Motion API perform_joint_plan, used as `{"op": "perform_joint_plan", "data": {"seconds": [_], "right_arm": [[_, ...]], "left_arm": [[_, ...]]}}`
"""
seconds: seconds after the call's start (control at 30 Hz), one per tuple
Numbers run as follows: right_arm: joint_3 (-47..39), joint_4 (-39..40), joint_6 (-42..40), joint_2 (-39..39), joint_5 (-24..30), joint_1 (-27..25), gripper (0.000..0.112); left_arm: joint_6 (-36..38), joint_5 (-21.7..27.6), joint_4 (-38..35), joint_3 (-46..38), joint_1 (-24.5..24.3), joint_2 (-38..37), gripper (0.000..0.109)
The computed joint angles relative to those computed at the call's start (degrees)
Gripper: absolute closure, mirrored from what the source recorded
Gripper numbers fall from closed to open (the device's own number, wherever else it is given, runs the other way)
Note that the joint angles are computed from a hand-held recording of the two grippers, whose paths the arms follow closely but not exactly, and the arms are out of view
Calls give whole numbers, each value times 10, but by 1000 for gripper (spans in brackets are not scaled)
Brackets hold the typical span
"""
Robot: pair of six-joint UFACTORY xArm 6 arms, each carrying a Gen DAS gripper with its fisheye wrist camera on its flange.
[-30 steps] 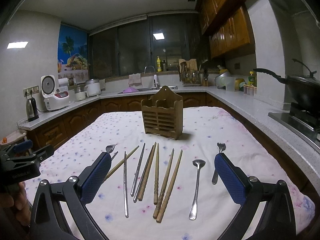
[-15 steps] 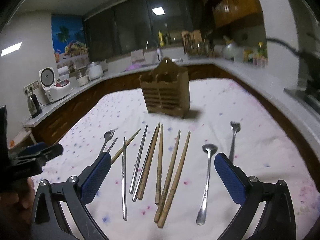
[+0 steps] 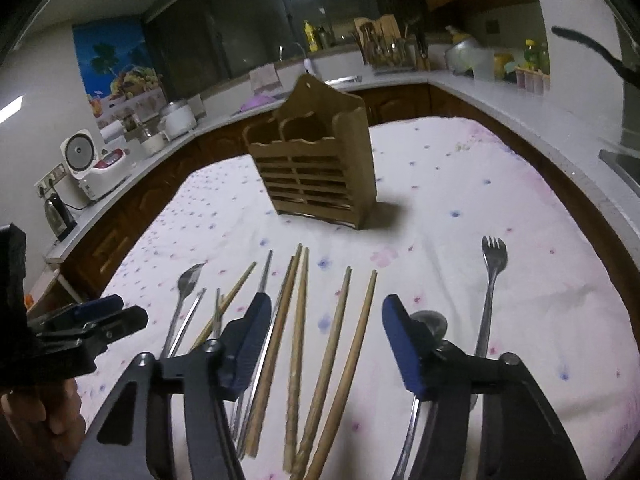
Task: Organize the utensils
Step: 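Close the left tool on one chopstick while the right tool grasps another chopstick, then lift the chopsticks with both tools and carry them toward the wooden holder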
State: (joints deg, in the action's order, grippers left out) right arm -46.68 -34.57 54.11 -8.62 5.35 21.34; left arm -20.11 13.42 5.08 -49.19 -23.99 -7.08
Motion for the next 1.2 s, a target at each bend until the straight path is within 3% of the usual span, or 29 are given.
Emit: {"op": "perform_joint_plan", "data": {"seconds": [0.07, 0.13, 0.37, 0.5, 0.57, 0.67, 0.83, 0.93, 1.03, 1.2], "right_arm": [[-11, 65, -58, 18, 3, 1, 69], [-21, 148, -129, 35, 4, 4, 70], [-60, 288, -256, 89, 23, 4, 79], [-82, 316, -283, 111, 39, -3, 81], [-92, 328, -295, 120, 45, -5, 83], [-107, 331, -300, 135, 61, -9, 84], [-129, 371, -342, 159, 83, -8, 88], [-141, 333, -323, 169, 95, -5, 88], [-155, 284, -295, 176, 114, -4, 105], [-149, 338, -338, 174, 102, -1, 106]], "left_arm": [[31, 12, -32, -23, -2, 23, 34], [57, 27, -61, -52, -3, 52, 38], [141, 89, -170, -138, 4, 133, 54], [153, 111, -180, -172, 4, 163, 61], [155, 118, -182, -182, 7, 172, 72], [181, 128, -217, -194, 10, 184, 78], [200, 130, -236, -202, 11, 194, 99], [215, 124, -250, -200, 9, 194, 100], [231, 114, -264, -194, 7, 191, 100], [255, 94, -287, -181, 5, 177, 103]]}}
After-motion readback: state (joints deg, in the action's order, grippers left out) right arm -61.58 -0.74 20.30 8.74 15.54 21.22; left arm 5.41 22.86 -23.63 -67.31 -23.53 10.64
